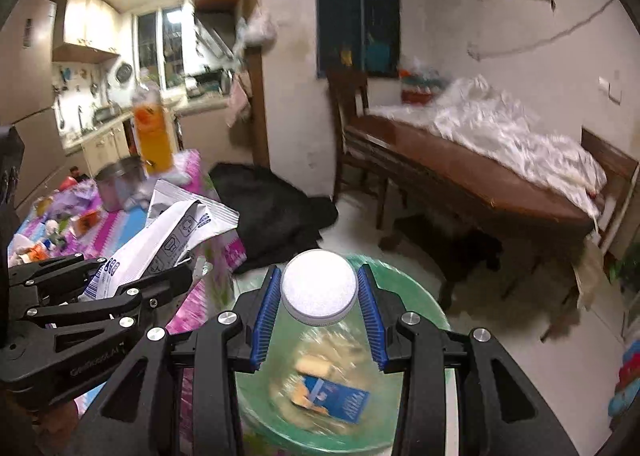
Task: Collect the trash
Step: 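Carry the cap and white wrapper to the green basin and release both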
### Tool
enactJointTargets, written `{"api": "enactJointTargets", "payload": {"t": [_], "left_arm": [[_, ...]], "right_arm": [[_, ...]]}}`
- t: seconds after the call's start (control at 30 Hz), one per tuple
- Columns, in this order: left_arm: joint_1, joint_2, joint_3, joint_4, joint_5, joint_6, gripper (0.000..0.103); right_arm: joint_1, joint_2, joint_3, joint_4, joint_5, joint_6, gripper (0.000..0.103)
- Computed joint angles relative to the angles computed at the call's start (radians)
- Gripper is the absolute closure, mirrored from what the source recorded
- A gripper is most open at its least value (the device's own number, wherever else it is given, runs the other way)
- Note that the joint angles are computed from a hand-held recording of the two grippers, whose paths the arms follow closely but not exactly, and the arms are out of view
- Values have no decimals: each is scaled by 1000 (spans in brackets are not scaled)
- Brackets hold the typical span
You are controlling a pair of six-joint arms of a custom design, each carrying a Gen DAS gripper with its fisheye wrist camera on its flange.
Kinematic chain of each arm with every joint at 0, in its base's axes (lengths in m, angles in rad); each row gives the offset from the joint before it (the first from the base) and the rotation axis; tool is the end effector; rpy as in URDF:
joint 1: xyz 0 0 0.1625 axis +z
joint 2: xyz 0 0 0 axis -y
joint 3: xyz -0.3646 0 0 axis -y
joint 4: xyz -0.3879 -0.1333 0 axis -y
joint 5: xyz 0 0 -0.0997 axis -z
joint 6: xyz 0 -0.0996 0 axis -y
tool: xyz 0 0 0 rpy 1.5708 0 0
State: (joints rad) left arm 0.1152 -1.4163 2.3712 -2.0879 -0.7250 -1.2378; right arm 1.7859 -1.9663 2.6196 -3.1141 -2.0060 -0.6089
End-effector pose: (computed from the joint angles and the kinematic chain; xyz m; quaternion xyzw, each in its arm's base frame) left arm -0.3163 -0.2458 0.1040 0.1853 0.8752 -0.3466 0.2821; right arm 0.1533 -0.2741 0.2838 0.2678 -0.8448 0.3741 0.2733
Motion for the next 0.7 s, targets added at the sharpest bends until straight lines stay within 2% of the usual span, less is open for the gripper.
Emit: {"api": "enactJointTargets", "payload": {"t": [0.1,0.33,0.53,0.7], "left_arm": [[71,87,-49,-86,-73,80,69],[186,199,-146,-120,-186,154,69],[245,262,-195,-106,-223,172,69],[264,292,-209,-110,-235,172,69]], "right_arm": [[-76,-7,-38,97,12,-8,63],[-205,57,-121,249,23,-19,63],[-265,101,-142,272,23,-21,63],[-281,102,-117,257,32,-17,63]]}}
